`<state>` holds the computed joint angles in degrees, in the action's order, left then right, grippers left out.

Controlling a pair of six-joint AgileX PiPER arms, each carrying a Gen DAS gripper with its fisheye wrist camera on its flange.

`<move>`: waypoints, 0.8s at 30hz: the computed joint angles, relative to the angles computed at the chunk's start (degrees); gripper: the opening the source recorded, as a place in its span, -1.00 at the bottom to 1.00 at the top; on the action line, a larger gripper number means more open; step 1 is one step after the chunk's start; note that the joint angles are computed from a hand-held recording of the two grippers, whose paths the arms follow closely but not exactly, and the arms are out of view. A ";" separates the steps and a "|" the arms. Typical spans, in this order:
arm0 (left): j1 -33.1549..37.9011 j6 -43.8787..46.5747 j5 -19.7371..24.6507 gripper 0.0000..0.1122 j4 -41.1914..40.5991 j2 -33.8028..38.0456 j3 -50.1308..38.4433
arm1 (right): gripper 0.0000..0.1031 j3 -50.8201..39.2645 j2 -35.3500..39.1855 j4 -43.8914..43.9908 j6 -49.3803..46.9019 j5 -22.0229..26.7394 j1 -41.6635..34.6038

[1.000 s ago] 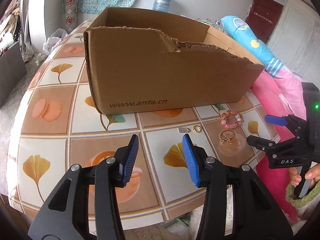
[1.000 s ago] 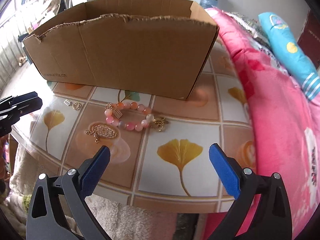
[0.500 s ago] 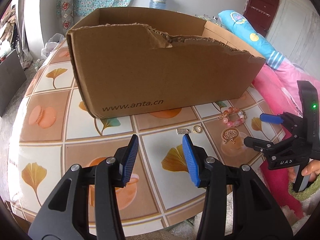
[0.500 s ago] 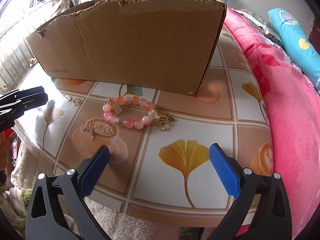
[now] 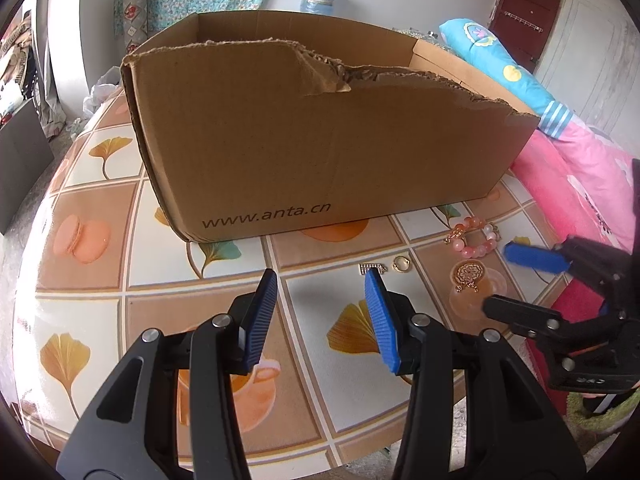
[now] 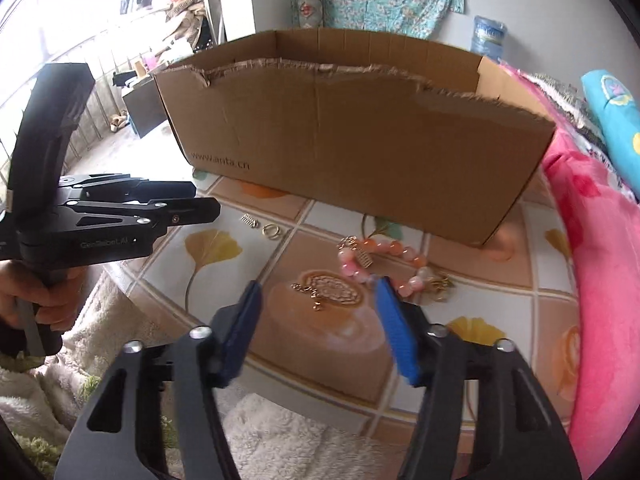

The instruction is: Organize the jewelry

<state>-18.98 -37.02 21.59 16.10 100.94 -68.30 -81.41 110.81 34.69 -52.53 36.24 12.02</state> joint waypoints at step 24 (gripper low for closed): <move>0.79 -0.35 -0.89 -0.23 -0.48 -0.36 1.16 | -0.93 -4.63 4.84 -5.05 11.34 -0.71 4.07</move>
